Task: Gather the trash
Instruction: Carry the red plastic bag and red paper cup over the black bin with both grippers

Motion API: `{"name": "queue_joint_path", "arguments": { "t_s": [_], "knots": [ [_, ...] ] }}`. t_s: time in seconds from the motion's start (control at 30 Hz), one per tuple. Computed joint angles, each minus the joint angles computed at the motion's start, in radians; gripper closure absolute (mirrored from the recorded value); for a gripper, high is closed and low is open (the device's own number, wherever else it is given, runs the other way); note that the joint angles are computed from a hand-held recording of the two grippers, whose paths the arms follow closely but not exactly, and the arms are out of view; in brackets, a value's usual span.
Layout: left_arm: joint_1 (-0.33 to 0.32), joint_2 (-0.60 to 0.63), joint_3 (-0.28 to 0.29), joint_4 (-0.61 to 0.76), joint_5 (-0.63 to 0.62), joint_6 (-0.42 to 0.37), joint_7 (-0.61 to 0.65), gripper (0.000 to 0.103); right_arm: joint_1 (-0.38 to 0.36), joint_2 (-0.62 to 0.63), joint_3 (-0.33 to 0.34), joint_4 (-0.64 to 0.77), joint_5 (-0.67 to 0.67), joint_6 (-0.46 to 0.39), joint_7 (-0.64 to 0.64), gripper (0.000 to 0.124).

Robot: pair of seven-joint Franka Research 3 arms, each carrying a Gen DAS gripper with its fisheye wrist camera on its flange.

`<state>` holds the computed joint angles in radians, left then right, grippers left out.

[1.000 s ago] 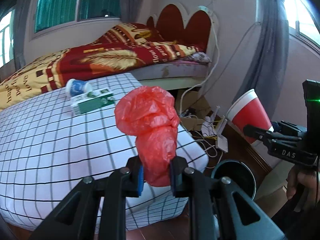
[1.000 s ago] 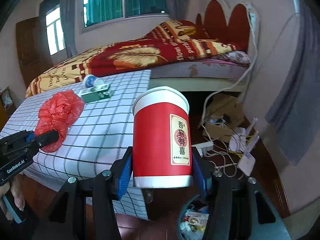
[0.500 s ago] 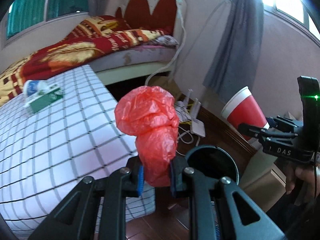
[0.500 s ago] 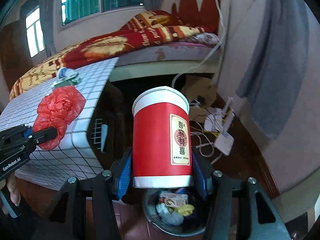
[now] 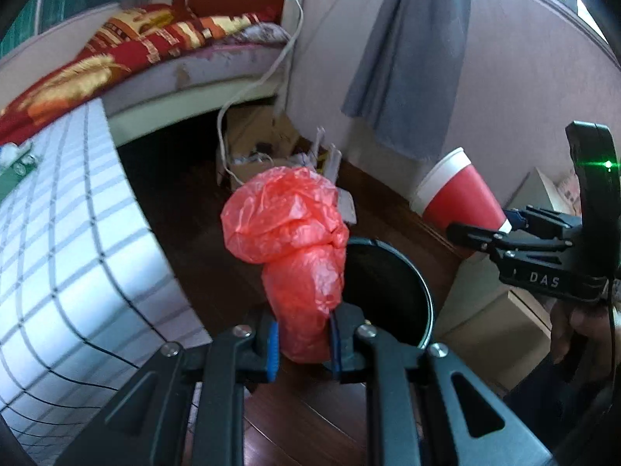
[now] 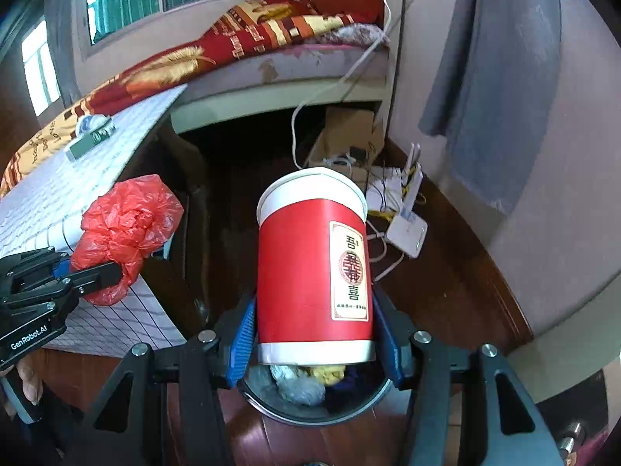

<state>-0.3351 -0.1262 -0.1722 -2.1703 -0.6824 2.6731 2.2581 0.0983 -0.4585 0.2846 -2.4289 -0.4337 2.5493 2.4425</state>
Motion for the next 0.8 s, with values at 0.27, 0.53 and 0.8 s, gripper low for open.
{"name": "queue_joint_path", "arguments": {
  "t_s": [0.27,0.53,0.8],
  "knots": [
    [0.005,0.058,-0.032,0.021,0.032,-0.062,-0.019,0.082,0.008,0.016,-0.010,-0.055,0.009,-0.005,-0.047,0.067],
    [0.027,0.133,-0.065,0.063,0.044,-0.143,-0.024,0.082,0.036,0.072,-0.055,-0.112,0.064,0.007,-0.109,0.067],
    [0.043,0.201,-0.101,0.101,0.104,-0.157,-0.049,0.082,0.048,0.138,-0.087,-0.115,0.079,0.020,-0.155,0.067]
  ]
}}
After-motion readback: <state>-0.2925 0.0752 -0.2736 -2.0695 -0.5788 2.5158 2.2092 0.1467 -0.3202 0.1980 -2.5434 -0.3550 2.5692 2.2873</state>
